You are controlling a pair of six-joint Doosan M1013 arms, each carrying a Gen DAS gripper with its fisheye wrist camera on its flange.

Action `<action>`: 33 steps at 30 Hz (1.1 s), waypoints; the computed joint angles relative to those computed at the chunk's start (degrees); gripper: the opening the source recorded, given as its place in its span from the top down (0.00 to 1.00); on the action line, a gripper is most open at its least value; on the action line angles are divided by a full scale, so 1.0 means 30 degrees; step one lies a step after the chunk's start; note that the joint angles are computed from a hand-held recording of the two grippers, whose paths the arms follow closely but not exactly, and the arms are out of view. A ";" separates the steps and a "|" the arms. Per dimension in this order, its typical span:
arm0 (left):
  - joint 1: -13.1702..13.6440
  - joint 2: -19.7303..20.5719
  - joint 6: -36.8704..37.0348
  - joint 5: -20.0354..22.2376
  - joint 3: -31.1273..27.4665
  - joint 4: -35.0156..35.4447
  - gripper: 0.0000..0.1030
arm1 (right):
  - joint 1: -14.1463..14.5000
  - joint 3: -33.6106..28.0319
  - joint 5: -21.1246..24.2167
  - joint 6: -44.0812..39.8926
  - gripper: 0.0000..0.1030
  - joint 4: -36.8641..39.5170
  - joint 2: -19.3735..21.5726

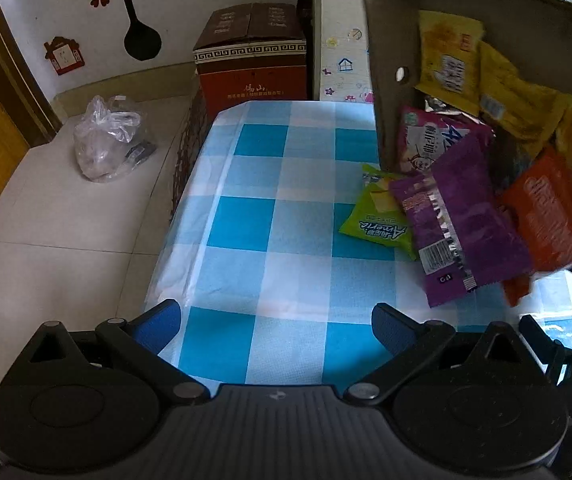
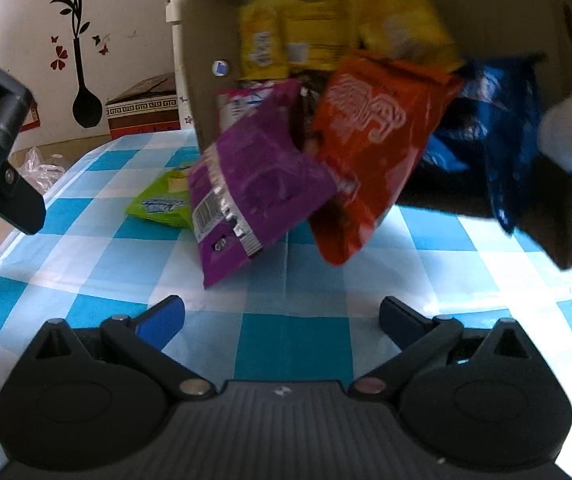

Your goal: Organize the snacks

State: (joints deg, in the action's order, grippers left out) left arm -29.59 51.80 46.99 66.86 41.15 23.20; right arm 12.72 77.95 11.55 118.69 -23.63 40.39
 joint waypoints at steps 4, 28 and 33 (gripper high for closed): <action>-0.0033 -0.0089 0.0072 -0.0055 0.0020 -0.0026 0.00 | -0.0012 0.0005 0.0000 -0.0083 0.00 0.0087 -0.0015; -0.0056 -0.0429 -0.0141 -0.0974 0.0499 0.0043 0.00 | 0.0096 0.0127 -0.0019 0.0857 0.00 -0.0876 -0.0090; -0.0050 -0.0307 -0.0181 -0.0681 0.0219 0.0191 0.00 | 0.0137 0.0146 0.0006 0.1023 0.00 -0.1031 -0.0110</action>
